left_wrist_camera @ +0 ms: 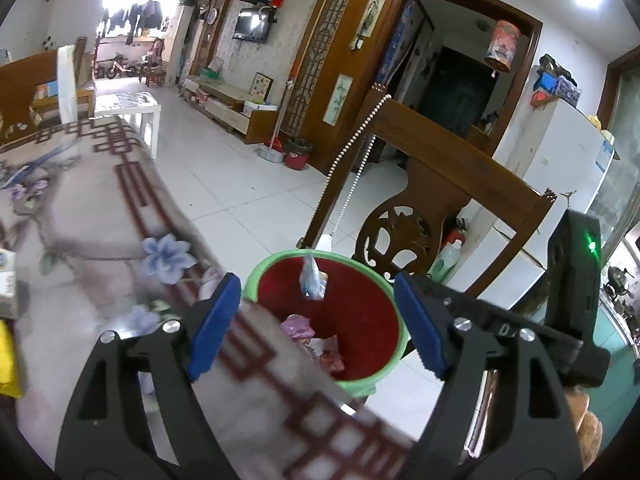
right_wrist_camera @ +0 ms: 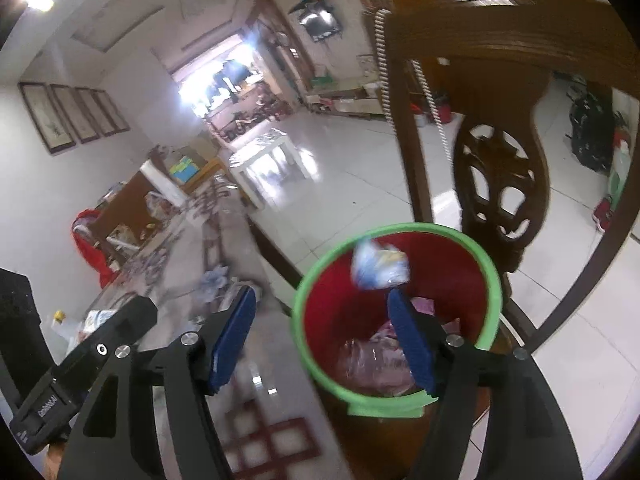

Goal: Collect trash
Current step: 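Open both grippers over the red bin to drop bag and bottle, then return to the table and grasp the orange snack bag with the left gripper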

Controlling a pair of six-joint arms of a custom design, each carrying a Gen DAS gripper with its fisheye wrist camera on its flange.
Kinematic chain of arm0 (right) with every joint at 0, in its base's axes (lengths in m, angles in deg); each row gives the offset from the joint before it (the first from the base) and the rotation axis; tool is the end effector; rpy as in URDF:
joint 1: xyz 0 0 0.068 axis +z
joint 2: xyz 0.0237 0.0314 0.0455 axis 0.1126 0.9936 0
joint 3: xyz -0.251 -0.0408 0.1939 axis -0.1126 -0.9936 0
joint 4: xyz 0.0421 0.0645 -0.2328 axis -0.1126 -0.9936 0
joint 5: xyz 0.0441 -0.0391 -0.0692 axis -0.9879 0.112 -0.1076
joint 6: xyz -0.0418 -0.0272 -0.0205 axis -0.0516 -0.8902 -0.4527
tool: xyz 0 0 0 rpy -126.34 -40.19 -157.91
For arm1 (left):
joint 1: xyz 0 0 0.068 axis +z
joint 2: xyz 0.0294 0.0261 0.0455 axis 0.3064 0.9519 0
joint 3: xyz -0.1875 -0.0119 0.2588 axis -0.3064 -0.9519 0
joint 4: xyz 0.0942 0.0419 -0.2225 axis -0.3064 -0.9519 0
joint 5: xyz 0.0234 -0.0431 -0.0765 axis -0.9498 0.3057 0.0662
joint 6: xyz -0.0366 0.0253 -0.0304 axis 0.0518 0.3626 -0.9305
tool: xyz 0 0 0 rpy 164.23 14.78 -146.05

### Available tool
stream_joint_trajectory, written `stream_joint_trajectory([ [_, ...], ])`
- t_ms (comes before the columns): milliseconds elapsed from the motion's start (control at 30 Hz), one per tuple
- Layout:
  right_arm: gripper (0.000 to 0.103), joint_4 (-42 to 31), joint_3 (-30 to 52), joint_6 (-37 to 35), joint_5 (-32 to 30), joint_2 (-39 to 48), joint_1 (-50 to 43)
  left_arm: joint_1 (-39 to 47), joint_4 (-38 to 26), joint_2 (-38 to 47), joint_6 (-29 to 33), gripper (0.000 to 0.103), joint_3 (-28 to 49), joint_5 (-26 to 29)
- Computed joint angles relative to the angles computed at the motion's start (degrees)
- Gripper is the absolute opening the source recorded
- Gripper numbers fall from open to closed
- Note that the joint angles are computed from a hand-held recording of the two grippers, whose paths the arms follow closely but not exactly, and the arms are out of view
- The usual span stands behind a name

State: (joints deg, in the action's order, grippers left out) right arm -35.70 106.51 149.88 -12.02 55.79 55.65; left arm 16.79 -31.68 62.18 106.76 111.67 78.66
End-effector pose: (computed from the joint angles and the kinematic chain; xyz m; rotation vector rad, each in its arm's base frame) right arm 0.2038 0.1936 0.2144 1.0599 1.9287 0.0848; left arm 0.4083 -0.0375 0.2124 1.1730 1.9926 -1.0193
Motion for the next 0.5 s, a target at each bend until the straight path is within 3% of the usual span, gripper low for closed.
stream_joint_trajectory([
  [133,0.072,0.94,5.77,-5.23,1.83,3.0,2.05,5.66,-6.85,0.25,8.27,0.077,3.3,0.46],
  [300,0.072,8.73,12.49,-16.26,-0.47,8.46,2.46,14.75,-17.02,3.84,15.71,0.082,11.39,2.49],
  [433,0.072,13.21,17.9,-23.99,-4.28,13.04,1.73,21.12,-9.31,6.45,10.36,0.083,14.22,3.35],
  [500,0.072,14.48,20.94,-26.89,-6.16,15.61,1.52,23.39,-9.23,10.42,7.12,0.083,20.19,1.96],
])
